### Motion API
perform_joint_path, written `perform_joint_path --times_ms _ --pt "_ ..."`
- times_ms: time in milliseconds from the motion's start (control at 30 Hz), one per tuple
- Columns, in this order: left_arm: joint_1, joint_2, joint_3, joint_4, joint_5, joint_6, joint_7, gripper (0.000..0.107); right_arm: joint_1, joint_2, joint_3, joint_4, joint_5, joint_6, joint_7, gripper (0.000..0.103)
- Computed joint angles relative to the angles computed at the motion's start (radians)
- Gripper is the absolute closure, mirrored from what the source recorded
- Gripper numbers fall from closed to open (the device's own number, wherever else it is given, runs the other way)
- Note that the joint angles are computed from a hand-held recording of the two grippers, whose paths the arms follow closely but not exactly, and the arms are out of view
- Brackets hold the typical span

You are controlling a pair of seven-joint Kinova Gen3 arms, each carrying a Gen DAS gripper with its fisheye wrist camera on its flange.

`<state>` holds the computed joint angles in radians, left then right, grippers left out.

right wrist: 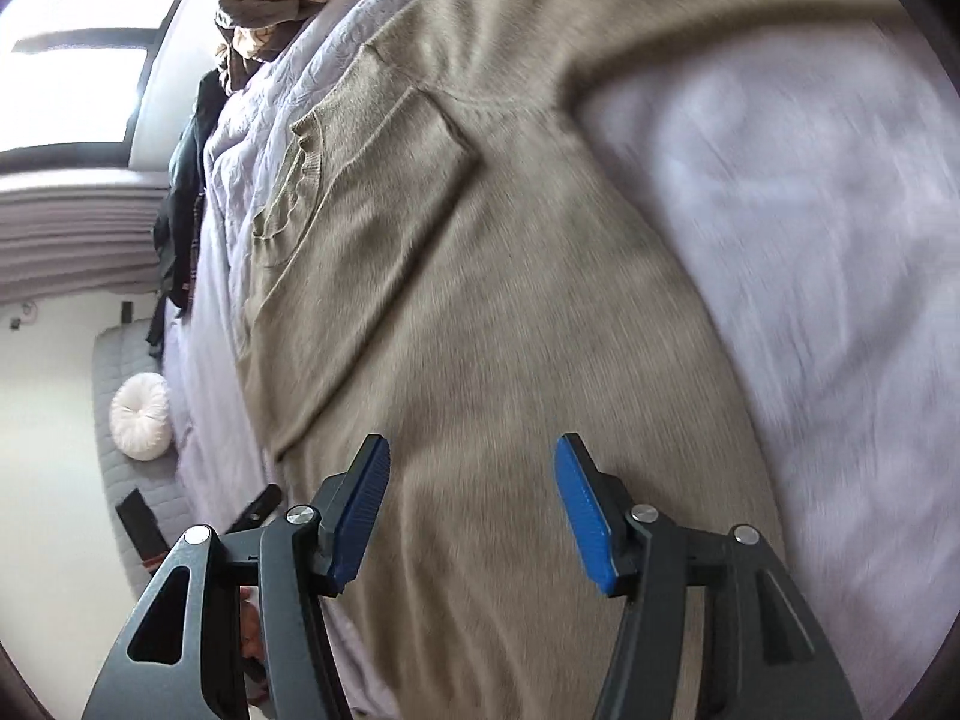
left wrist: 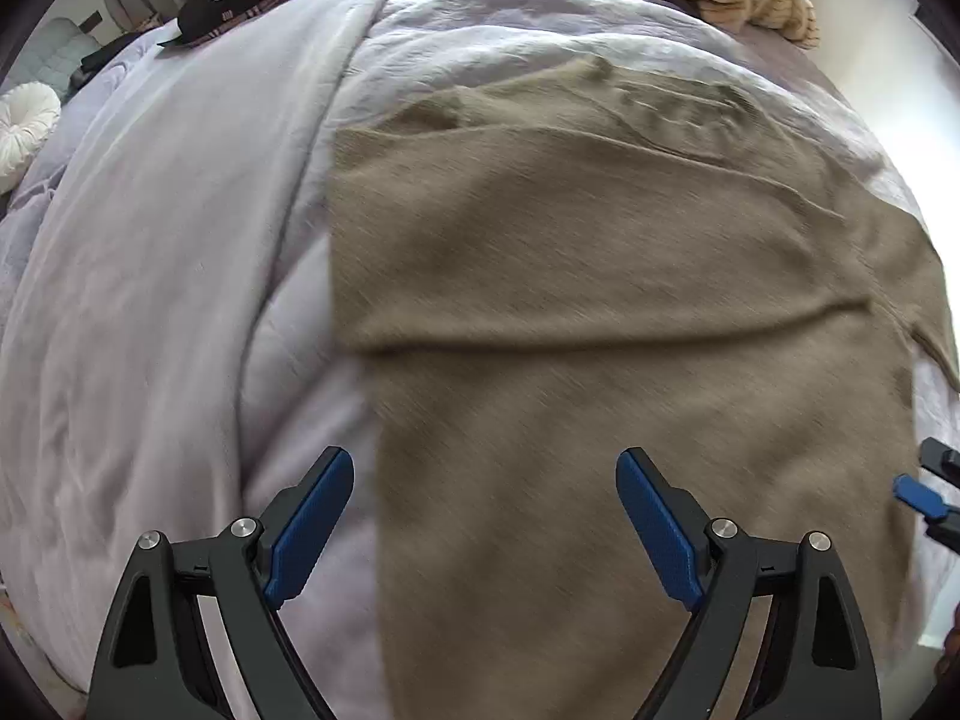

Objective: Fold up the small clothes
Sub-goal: 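Grasp the other sleeve of the sweater with the right gripper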

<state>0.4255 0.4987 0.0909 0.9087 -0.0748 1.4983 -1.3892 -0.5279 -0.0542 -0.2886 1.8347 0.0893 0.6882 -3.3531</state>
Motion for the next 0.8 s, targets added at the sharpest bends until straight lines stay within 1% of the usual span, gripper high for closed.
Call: perform_joint_path --times_ms 133,200,333,467,633,733,800 --pt "0.014 -0.012 0.013 -0.002 0.035 0.036 0.046 0.017 -0.002 -0.045 -0.039 0.042 0.048 -0.01 -0.117 0.042" --pt "0.036 -0.015 0.019 -0.001 0.034 0.051 0.062 0.017 0.007 -0.069 -0.058 0.07 0.068 -0.02 -0.169 0.042" --pt "0.086 0.006 0.028 -0.039 0.018 0.082 0.07 0.017 0.042 -0.123 -0.086 0.119 0.087 -0.026 -0.224 0.042" --pt "0.133 0.043 0.032 -0.102 0.008 0.11 0.059 0.017 0.098 -0.197 -0.104 0.157 0.09 0.01 -0.226 0.042" --pt "0.192 0.111 0.023 -0.216 0.002 0.159 0.072 0.017 0.211 -0.335 -0.111 0.22 0.09 0.082 -0.215 0.042" --pt "0.226 0.159 0.015 -0.297 0.001 0.189 0.084 0.017 0.281 -0.41 -0.091 0.259 0.095 0.123 -0.18 0.042" --pt "0.245 0.199 0.008 -0.362 0.002 0.216 0.088 0.017 0.332 -0.462 -0.068 0.301 0.094 0.117 -0.167 0.042"
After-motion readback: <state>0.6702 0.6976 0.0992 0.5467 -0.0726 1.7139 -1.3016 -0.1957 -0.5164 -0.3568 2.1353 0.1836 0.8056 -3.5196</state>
